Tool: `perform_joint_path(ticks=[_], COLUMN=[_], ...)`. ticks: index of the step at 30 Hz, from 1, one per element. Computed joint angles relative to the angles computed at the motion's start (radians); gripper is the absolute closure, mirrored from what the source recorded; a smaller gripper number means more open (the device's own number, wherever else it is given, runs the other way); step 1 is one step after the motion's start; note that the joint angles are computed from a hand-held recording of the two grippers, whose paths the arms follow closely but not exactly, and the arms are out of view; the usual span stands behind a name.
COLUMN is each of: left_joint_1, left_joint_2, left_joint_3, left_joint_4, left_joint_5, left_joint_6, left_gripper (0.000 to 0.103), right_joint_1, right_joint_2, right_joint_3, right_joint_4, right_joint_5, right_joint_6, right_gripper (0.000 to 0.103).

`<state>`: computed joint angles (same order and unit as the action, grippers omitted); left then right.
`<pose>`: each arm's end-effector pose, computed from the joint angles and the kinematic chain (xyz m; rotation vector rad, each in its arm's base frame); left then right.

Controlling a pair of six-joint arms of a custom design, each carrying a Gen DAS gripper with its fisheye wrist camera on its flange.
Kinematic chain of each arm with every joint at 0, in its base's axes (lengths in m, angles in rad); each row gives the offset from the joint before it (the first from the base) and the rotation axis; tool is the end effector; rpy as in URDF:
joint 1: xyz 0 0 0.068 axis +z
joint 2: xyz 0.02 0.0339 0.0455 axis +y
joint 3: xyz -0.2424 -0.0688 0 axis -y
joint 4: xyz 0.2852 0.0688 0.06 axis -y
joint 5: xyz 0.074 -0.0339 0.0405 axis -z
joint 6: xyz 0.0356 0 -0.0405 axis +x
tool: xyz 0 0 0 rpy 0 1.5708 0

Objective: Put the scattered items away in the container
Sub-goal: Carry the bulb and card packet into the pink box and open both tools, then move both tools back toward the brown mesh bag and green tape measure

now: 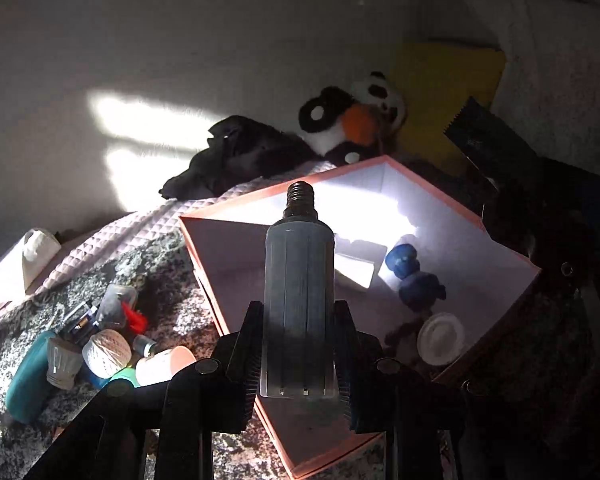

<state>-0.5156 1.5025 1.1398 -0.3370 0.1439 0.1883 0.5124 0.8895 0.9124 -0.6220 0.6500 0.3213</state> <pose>0.3237 -0.1893 0.2399 0.8588 2.1165 -0.3354 0.2159 0.0967 0.3106 0.1642 2.0350 -0.1895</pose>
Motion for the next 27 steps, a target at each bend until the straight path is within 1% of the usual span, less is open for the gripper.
perform_joint_path(ticks=[2, 4, 8, 12, 13, 14, 15, 16, 17, 19, 23, 27], left_joint_1=[-0.029, -0.052, -0.068, -0.078, -0.075, -0.072, -0.07, -0.069, -0.067, -0.059, 0.002, 0.104], left_joint_2=[0.08, 0.158, 0.289, 0.374, 0.391, 0.398, 0.391, 0.372, 0.35, 0.309, 0.224, 0.096], left_joint_3=[0.059, 0.121, 0.232, 0.316, 0.338, 0.351, 0.346, 0.327, 0.307, 0.276, 0.239, 0.153], left_joint_4=[0.0, -0.005, -0.032, -0.073, -0.093, -0.103, -0.094, -0.072, -0.047, -0.014, -0.026, -0.016], left_joint_5=[-0.025, -0.043, -0.047, -0.049, -0.035, -0.025, -0.021, -0.024, -0.029, -0.03, 0.014, 0.043], left_joint_6=[-0.006, -0.012, -0.031, -0.033, -0.035, -0.039, -0.042, -0.042, -0.041, -0.042, -0.055, -0.035], left_gripper=[0.075, 0.075, 0.075, 0.074, 0.063, 0.032, 0.018, 0.007, 0.007, 0.007, 0.007, 0.007], right_joint_1=[-0.082, -0.172, -0.319, -0.395, -0.407, -0.415, -0.419, -0.422, -0.426, -0.439, -0.439, -0.348], right_joint_2=[0.005, 0.035, 0.114, 0.205, 0.227, 0.244, 0.252, 0.257, 0.263, 0.243, 0.156, 0.056], right_joint_3=[-0.012, -0.013, -0.007, 0.015, 0.02, 0.022, 0.019, 0.015, 0.011, 0.001, -0.031, -0.058], right_joint_4=[0.029, 0.057, 0.121, 0.149, 0.151, 0.154, 0.162, 0.173, 0.183, 0.201, 0.23, 0.266], right_joint_5=[-0.048, -0.127, -0.257, -0.334, -0.35, -0.354, -0.344, -0.33, -0.316, -0.317, -0.275, -0.176], right_joint_6=[-0.027, -0.049, -0.081, -0.092, -0.099, -0.102, -0.098, -0.092, -0.085, -0.081, -0.048, -0.035], right_gripper=[0.055, 0.055, 0.055, 0.054, 0.052, 0.051, 0.041, 0.028, 0.025, 0.024, 0.024, 0.024])
